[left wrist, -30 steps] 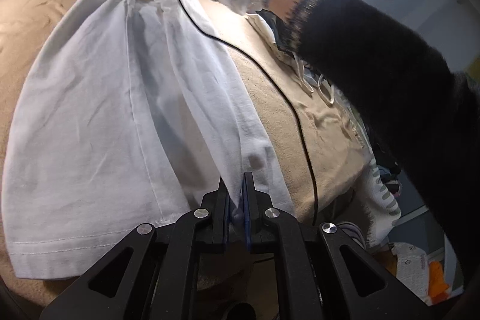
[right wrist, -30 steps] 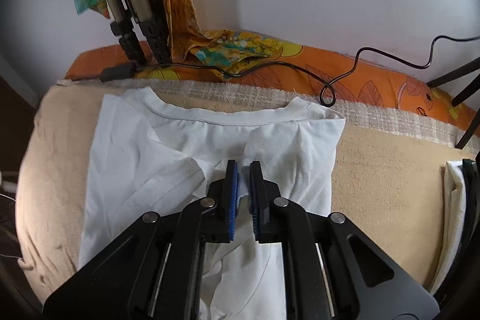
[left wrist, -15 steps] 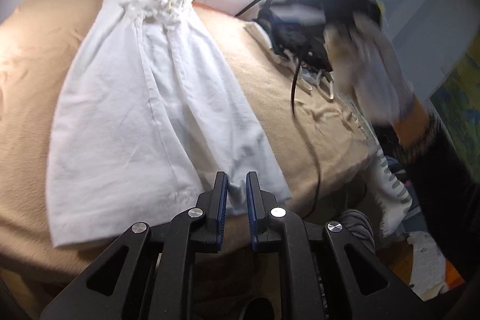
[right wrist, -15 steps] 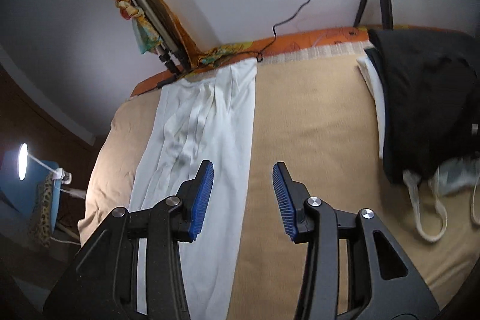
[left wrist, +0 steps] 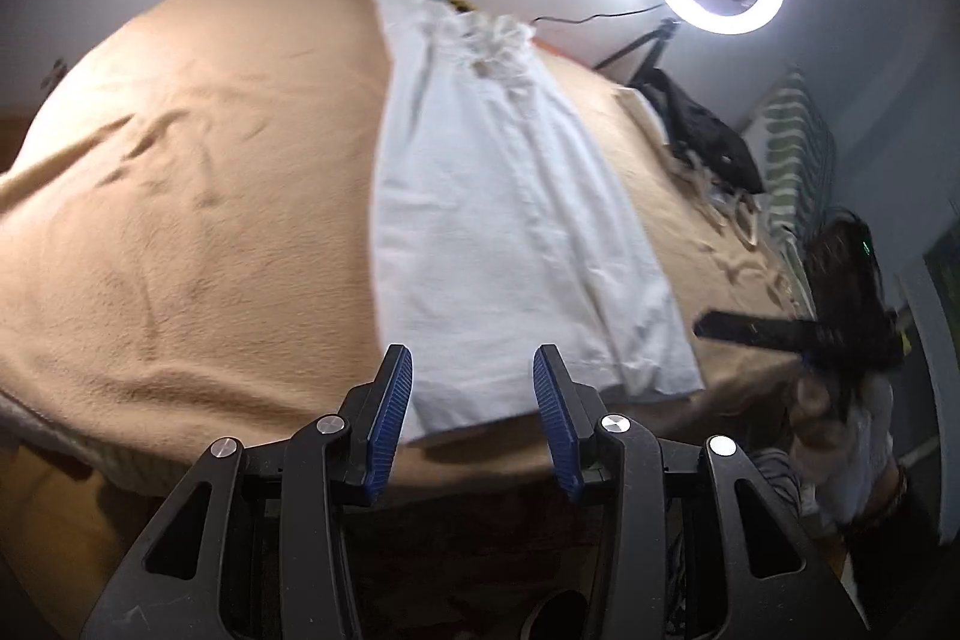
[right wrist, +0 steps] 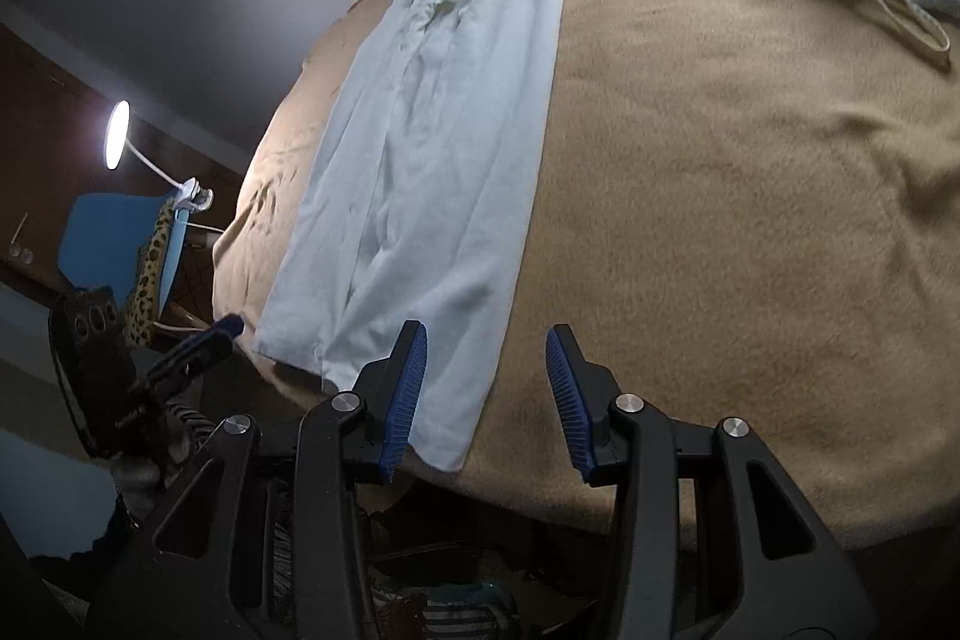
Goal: Fold small clothes
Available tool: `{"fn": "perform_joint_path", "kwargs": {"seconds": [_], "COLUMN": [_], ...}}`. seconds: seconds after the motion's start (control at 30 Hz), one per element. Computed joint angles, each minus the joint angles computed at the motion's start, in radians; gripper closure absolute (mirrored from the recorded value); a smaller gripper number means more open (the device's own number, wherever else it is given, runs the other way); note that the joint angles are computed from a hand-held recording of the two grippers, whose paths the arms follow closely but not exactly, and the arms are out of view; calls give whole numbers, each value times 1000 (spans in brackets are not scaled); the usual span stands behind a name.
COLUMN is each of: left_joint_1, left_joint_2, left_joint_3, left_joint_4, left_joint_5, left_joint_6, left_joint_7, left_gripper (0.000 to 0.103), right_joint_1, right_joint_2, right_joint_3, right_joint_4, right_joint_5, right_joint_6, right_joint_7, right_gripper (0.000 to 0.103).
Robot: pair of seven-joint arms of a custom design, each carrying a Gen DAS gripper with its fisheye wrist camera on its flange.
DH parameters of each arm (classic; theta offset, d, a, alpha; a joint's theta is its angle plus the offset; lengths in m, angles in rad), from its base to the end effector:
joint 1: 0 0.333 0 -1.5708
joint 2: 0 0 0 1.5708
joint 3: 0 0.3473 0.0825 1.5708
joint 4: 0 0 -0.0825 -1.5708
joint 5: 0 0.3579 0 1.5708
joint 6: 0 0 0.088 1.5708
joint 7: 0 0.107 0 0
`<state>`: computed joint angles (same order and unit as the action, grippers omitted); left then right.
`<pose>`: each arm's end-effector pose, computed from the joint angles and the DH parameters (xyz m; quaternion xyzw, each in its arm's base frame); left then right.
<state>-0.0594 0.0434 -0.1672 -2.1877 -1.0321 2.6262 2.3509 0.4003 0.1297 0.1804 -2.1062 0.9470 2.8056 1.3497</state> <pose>0.5368 -0.1018 0.4482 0.5961 -0.7139 0.3673 0.0106 0.5069 0.2819 0.4527 -0.6480 0.6658 0.0859 0.3597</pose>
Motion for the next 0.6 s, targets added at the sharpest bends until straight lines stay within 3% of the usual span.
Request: {"fn": "perform_joint_path", "kwargs": {"seconds": [0.13, 0.3, 0.33, 0.4, 0.43, 0.47, 0.6], "left_joint_1": [24, 54, 55, 58, 61, 62, 68], "left_joint_2": [57, 68, 71, 81, 81, 77, 38], "left_joint_3": [6, -10, -12, -13, -14, -16, -9], "left_joint_4": [41, 49, 50, 60, 60, 56, 42], "left_joint_5": [51, -26, -38, -35, -44, -55, -117], "left_joint_6": [-70, -115, -116, -134, -137, -133, -145], "left_joint_7": [-76, -13, -6, -13, -8, 6, 60], "left_gripper": [63, 67, 71, 99, 99, 99, 100], "right_joint_1": [8, 12, 21, 35, 37, 35, 17], "right_joint_2": [0, 13, 15, 19, 20, 25, 7], "right_joint_3": [29, 37, 36, 30, 27, 25, 27], "right_joint_4": [-19, 1, 2, 5, 7, 13, 16], "right_joint_5": [137, 283, 276, 236, 218, 212, 298], "right_joint_6": [23, -20, -4, 12, 11, 1, -25], "right_joint_7": [-103, -243, -250, -232, -217, -206, -266], "right_gripper": [59, 59, 59, 61, 72, 95, 96]}}
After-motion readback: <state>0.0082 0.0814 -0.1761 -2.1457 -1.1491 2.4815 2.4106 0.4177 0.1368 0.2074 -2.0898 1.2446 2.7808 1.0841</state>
